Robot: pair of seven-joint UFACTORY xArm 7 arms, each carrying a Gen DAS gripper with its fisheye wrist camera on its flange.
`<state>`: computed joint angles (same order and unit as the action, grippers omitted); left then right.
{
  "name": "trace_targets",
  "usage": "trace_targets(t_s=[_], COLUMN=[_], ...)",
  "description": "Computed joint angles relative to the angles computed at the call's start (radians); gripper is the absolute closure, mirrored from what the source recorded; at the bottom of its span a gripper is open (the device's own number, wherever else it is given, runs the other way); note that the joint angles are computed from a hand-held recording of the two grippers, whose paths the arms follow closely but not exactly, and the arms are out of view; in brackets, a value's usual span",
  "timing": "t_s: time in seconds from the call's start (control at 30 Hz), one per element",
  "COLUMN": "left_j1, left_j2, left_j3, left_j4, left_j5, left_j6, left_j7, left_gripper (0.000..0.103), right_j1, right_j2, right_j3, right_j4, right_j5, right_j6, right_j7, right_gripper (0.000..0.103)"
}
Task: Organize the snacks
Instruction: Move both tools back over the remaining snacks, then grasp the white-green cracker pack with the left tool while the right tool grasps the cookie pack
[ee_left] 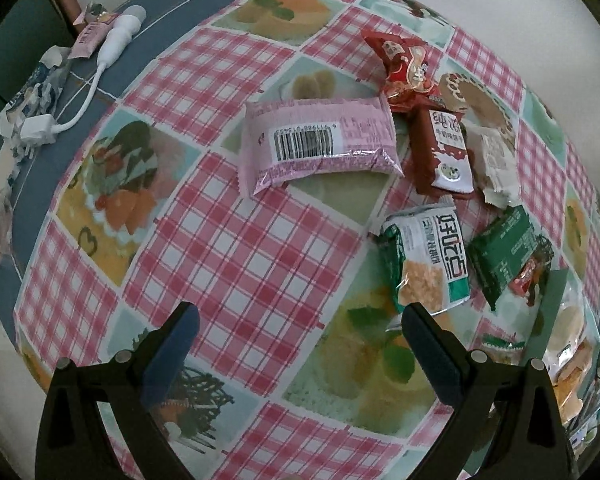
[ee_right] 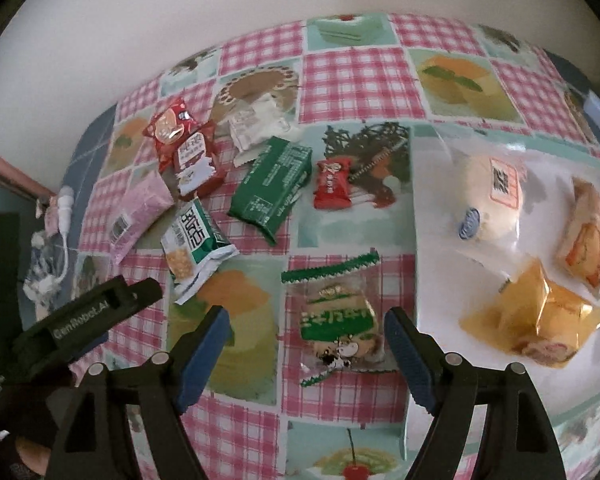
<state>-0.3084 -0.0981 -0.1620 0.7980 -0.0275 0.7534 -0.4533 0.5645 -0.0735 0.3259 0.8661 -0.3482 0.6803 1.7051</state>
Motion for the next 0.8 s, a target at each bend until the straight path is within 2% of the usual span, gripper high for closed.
trace_targets(t_s=[0.43,0.7,0.8], left_j1=[0.008,0.011,0.007], left_j2=[0.093,0.151,0.183], left_j3=[0.010,0.013,0.006], left_j4=[0.080,0.150,0.180], left_j5=[0.000,-0.048,-0.091], left_j6=[-0.010,-0.030,-0.041], left_j7=[0.021,0.072,0.107], left_gripper=[0.002,0.002,0.002], right_j1=[0.006,0.006,0.006], right_j2=[0.042,0.095,0.107], right_j3=[-0.023,-0.040,-0.049], right_j4=[-0.012,0.023,0.024], right_j5=[0.040,0.041,0.036], right_j6=[-0.001,0.001,-0.010], right_j7=[-0.030,-0.068,-0.070], right_gripper=[0.021,0.041,0.042])
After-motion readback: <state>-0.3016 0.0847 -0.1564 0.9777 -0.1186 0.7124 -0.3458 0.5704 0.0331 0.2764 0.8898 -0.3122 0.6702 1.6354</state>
